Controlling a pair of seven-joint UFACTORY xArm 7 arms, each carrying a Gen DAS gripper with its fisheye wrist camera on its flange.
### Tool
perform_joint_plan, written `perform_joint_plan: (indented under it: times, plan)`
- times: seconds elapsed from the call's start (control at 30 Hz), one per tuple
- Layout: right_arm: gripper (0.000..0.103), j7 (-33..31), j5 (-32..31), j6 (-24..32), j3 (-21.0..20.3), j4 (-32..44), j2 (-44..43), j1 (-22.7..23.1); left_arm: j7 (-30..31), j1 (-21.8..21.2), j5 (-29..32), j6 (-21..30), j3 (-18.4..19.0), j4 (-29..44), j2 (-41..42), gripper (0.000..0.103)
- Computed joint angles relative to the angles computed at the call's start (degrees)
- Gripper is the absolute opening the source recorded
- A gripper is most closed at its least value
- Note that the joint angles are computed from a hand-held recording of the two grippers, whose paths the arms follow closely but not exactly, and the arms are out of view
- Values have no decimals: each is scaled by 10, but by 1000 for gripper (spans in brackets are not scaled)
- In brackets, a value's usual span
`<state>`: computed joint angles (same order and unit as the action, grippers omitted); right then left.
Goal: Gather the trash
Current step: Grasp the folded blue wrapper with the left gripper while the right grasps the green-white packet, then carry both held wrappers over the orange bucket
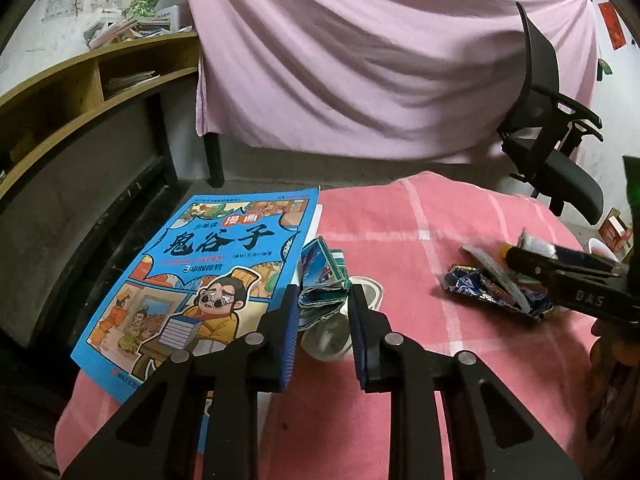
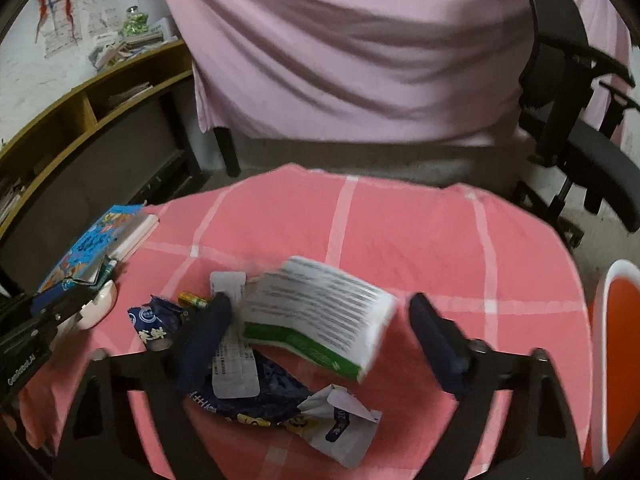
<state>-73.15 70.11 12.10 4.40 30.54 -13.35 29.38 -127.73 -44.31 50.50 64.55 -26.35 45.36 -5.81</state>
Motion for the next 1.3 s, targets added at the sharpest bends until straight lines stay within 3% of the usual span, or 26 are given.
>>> perform_joint_plan:
  times: [0.17,0.4,0.53,0.83,1.03,1.3]
  plan:
    - [76,-16,8,28,-11,-8,-19,-6,-20,-10,10,28,-9,14,5,20]
    - [76,-140,120,63,-32,-46,-101,-11,-54,-36,47,89,-20,57,22,20]
    - [76,-199,165,103,-43,-70,-173,-40,-53,-54,84,134,-21,104,45,20]
    - [76,-263,194,183,-79,-92,-301,-118,-3,-117,204,221,6,241,124,20]
    - [77,-281,180,218,-121,-83,-327,-176,60,-163,271,222,47,347,192,20]
    - [77,-299,163,242,-174,-57,-309,-233,127,-207,313,161,110,477,276,20]
